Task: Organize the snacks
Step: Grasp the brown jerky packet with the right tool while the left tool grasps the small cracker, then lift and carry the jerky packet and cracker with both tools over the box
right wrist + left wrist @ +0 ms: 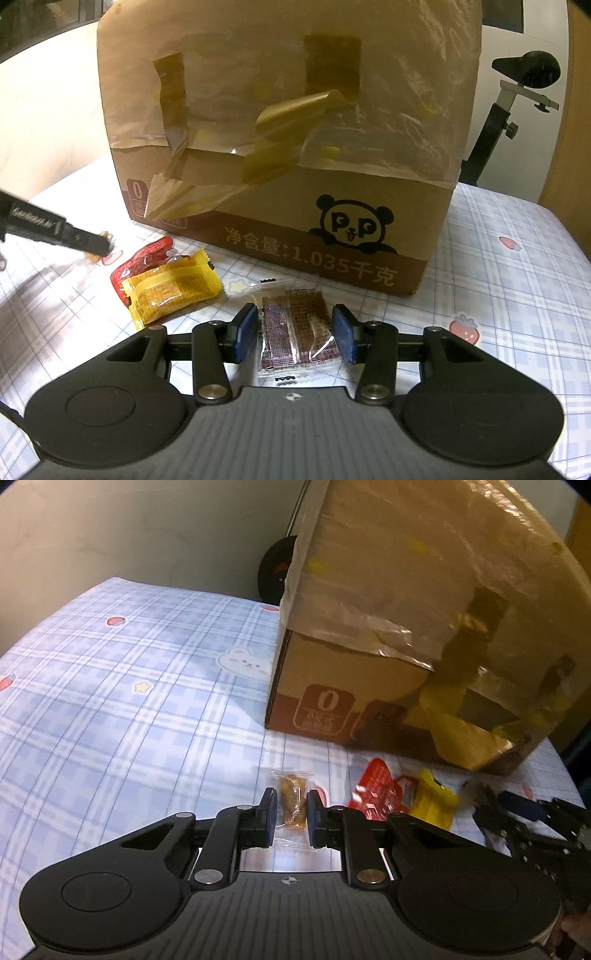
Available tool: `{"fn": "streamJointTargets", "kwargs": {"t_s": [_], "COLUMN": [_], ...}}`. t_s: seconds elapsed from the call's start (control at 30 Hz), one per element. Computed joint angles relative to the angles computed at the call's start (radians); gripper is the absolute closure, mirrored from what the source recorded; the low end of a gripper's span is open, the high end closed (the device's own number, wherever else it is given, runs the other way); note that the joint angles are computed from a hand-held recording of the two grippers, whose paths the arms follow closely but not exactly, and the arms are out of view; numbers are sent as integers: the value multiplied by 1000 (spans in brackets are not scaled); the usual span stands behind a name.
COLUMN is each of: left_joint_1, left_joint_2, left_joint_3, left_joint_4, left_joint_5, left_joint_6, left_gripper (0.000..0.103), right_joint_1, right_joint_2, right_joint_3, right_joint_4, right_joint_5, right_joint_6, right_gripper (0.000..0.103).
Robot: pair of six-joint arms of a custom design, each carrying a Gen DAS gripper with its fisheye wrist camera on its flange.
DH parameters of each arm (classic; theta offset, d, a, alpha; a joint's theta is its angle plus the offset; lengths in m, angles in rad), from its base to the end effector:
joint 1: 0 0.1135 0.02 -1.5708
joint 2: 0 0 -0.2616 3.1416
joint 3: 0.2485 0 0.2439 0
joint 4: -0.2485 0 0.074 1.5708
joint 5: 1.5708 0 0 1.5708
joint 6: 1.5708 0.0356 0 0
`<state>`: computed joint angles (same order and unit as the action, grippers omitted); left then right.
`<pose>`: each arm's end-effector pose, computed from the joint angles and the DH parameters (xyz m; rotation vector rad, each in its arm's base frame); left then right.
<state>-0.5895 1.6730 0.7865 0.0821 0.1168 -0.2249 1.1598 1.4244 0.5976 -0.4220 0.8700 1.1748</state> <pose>0.2624 -0.1805 0.1497 0.4973 2.3813 -0.5189 0.1115 0.1878 0.1470 0.1845 2.2223 -0.0736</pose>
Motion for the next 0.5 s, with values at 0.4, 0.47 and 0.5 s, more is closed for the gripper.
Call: {"fn": "streamJointTargets", "kwargs": {"t_s": [0.4, 0.47, 0.5], "left_joint_1": [-4, -13, -17], "left_joint_2": [-176, -190, -197], "left_joint_3": [-139, -146, -150], "left_joint_4": [55, 56, 56], "left_joint_5": [26, 25, 23], "left_joint_6": [38, 41, 43], "left_gripper": [85, 85, 85], "right_joint_1": [34, 62, 77], "right_joint_2": [-14, -20, -28], "right_joint_3": [12, 19, 20], "right_joint_4": [-45, -95, -122], "right_joint_5": [7, 24, 33], "right_joint_6": [37, 88, 119], "right_gripper": [59, 60, 60]}}
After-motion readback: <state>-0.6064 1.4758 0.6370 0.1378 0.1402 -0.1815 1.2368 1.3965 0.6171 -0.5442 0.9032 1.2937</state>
